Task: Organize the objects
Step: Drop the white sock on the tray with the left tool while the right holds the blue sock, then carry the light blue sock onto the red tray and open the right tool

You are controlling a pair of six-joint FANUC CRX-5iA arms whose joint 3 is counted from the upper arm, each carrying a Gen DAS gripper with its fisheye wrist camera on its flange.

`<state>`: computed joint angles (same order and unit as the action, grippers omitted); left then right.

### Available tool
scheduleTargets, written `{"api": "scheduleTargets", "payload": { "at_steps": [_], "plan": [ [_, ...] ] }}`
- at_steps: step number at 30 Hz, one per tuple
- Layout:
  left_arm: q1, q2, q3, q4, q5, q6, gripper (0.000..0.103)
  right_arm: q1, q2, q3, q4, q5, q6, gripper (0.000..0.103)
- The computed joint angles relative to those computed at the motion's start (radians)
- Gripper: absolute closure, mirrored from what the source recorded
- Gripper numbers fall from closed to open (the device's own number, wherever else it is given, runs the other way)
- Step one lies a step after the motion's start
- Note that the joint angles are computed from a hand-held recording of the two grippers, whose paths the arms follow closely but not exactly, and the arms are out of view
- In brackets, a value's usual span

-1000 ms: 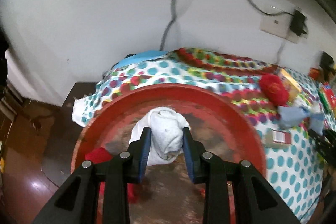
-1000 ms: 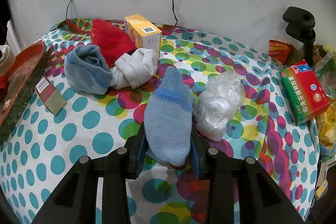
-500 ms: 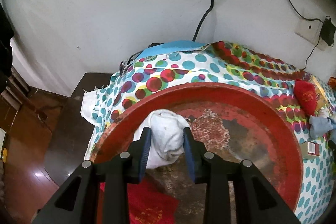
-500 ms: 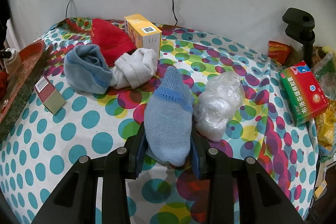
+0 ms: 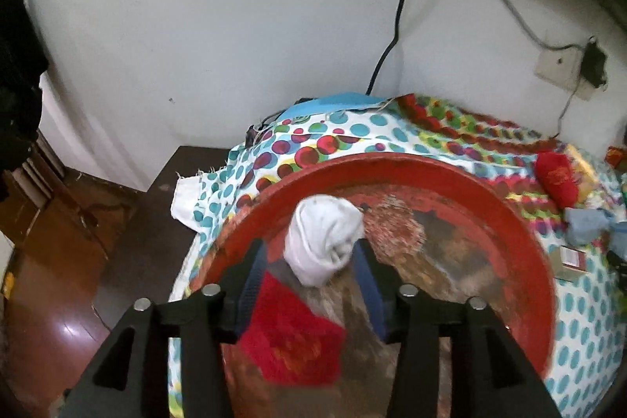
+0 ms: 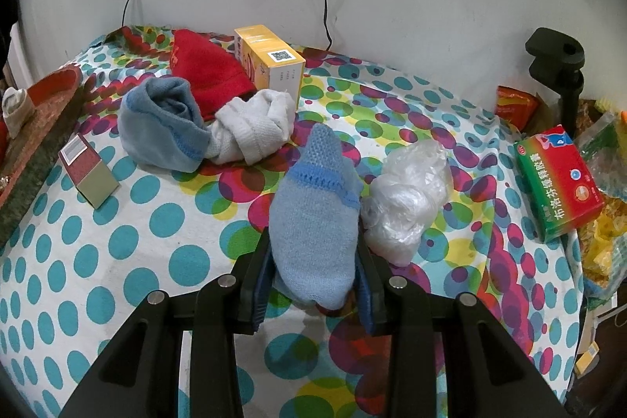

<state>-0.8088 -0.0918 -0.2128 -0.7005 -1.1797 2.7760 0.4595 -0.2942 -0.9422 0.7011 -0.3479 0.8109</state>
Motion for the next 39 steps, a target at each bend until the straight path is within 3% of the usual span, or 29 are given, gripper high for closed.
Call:
{"api": "scheduleTargets", "payload": {
  "at_steps": [7, 11, 18, 20, 23, 39],
  "plan": [
    [-0.126, -0.058, -0.063, -0.004, 0.043, 0.189, 0.052, 0.000, 0.001, -0.015, 0.069, 0.002, -0.054, 0.070],
    [-0.199, -0.039, -0.047, -0.046, -0.006, 0.252, 0.052, -0.001, -0.001, -0.020, 0.085, 0.001, -0.067, 0.068],
    [-0.208, -0.049, -0.080, -0.033, -0.003, 0.301, 0.052, 0.008, 0.001, -0.008, 0.058, -0.015, -0.063, 0.068],
    [-0.205, -0.056, -0.088, -0.031, 0.002, 0.307, 0.052, 0.031, 0.006, 0.028, -0.036, -0.059, -0.016, 0.073],
    [-0.202, -0.080, -0.109, -0.034, 0.022, 0.320, 0.052, 0.058, -0.016, 0.022, -0.024, -0.091, -0.048, 0.073],
    [-0.231, -0.124, -0.122, -0.084, -0.135, 0.411, 0.052, 0.348, -0.184, 0.023, -0.098, -0.227, -0.162, 0.073]
  ]
}}
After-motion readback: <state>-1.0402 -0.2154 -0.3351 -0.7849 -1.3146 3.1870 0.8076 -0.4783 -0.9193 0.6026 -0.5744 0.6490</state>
